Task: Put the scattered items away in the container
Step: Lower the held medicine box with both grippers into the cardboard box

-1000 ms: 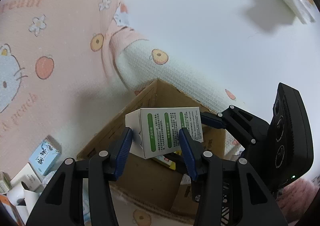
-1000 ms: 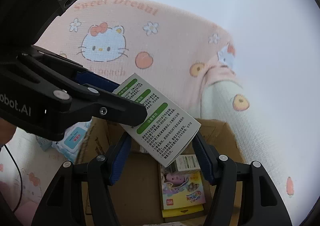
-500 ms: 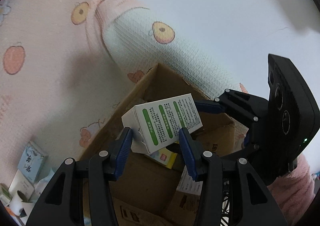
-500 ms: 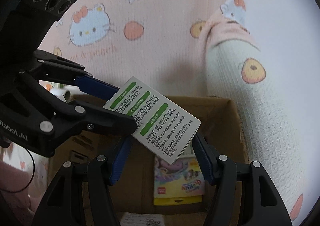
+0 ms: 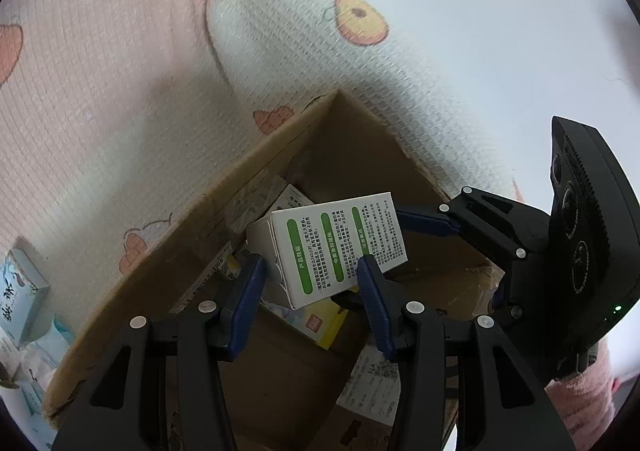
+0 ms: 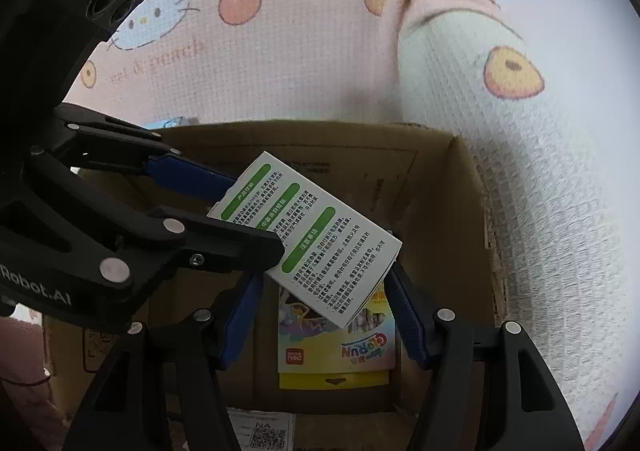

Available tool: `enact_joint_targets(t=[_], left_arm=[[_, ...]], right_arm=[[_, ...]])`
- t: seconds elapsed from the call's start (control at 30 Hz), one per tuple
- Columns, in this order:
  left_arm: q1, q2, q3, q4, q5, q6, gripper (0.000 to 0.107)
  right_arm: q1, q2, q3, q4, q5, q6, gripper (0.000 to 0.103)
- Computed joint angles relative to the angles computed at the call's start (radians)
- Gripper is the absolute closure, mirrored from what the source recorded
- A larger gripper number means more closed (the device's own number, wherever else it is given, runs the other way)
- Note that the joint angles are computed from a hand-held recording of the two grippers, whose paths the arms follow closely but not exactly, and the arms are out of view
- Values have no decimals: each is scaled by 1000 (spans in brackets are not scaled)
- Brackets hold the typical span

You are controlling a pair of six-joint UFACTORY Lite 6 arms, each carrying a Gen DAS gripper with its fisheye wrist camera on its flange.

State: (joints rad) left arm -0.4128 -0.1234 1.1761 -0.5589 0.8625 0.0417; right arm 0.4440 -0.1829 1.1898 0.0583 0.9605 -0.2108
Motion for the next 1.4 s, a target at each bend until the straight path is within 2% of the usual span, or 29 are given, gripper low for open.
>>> enact_joint_targets(t=[0.4,0.43,0.57,0.77,1.1,1.2,1.4], left_arm=[[2,71,-68,-80,-76,-33,55],[-1,123,-39,-96,-93,-27,56],[28,160,-42,-141,-91,-5,56],[64,175,-72,-199,-87,8,64],[12,183,-112,-204,-160,-34,65],[-15,162,-128,-139,-207,-114,65],[-17,160,-135,-147,-213,-122,65]], right_arm=[[-42,115,17,-29,4,-72,42],[-40,131,26,-36,10,-70,42],[-18,197,68,-68,33,-42,42],[15,234,76,-137,49,8,42],[8,290,98,-155,96,85,42],[17,291,121,-183,113,123,42],[25,220,138,-258,166,247,42]])
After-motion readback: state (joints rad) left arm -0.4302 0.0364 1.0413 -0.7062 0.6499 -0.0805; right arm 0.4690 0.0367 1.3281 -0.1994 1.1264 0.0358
